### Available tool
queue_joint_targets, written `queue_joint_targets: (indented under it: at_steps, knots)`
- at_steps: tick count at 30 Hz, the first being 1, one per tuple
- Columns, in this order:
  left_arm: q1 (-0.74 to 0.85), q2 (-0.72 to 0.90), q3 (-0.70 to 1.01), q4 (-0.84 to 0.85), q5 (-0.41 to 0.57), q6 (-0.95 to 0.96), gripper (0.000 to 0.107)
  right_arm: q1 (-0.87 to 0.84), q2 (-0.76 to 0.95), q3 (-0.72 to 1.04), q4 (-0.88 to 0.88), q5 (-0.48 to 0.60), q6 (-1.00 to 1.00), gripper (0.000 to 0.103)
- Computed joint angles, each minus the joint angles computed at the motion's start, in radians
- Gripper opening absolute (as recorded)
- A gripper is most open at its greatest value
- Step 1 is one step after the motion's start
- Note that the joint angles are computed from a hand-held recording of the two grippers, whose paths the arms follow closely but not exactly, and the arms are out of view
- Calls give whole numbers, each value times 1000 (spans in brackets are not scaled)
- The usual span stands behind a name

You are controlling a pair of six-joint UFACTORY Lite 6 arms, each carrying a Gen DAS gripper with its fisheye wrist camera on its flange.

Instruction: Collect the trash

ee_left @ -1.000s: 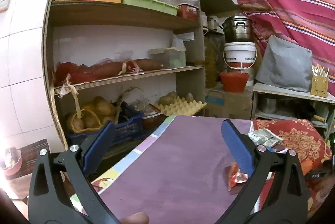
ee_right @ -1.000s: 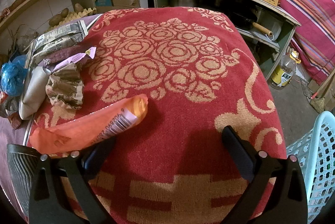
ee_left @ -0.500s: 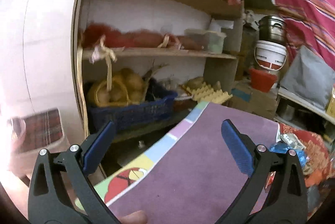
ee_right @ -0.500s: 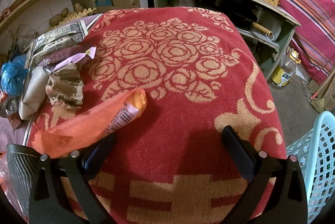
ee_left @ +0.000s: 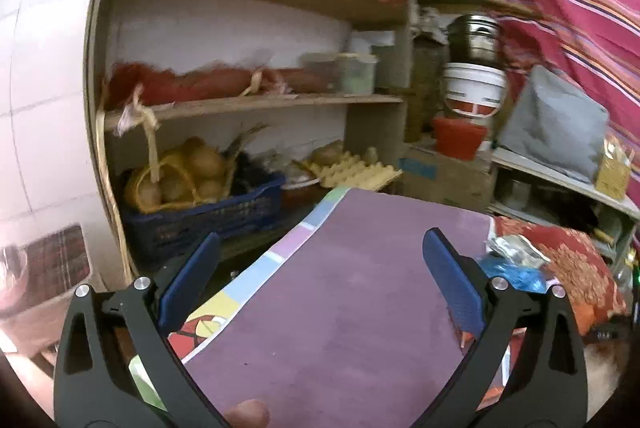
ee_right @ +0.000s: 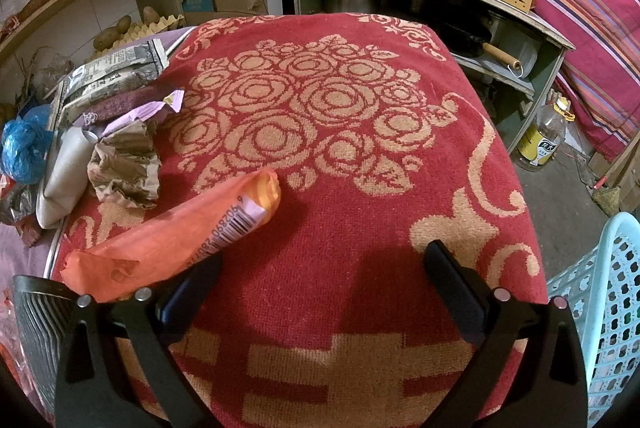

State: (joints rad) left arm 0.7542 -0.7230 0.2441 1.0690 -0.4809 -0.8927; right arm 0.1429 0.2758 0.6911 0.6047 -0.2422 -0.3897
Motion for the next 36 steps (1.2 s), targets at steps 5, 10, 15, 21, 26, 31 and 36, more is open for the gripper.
queue_joint_targets:
  at_steps: [5,10,15,21,26,31,36]
  knots:
    - [21,-61,-33,-114,22,88,98,0,0,1,6,1,-7,100]
    - [76,134,66,-141,29,77,98,-1,-2,0,2,1,-5,100]
    - [36,169,83,-201,53,112,98,0,-5,-3,-1,2,1,100]
    - [-45,137,54,-403,97,310,98,1,-2,2,12,4,-13,100]
    - [-49,155,67,-366,101,249,98,0,-2,2,6,5,-6,100]
    - [-64,167,67,-401,100,302,98,-3,-3,0,-6,5,3,100]
    - [-77,164,73,-274,100,202,98,-4,-5,-5,-18,3,16,100]
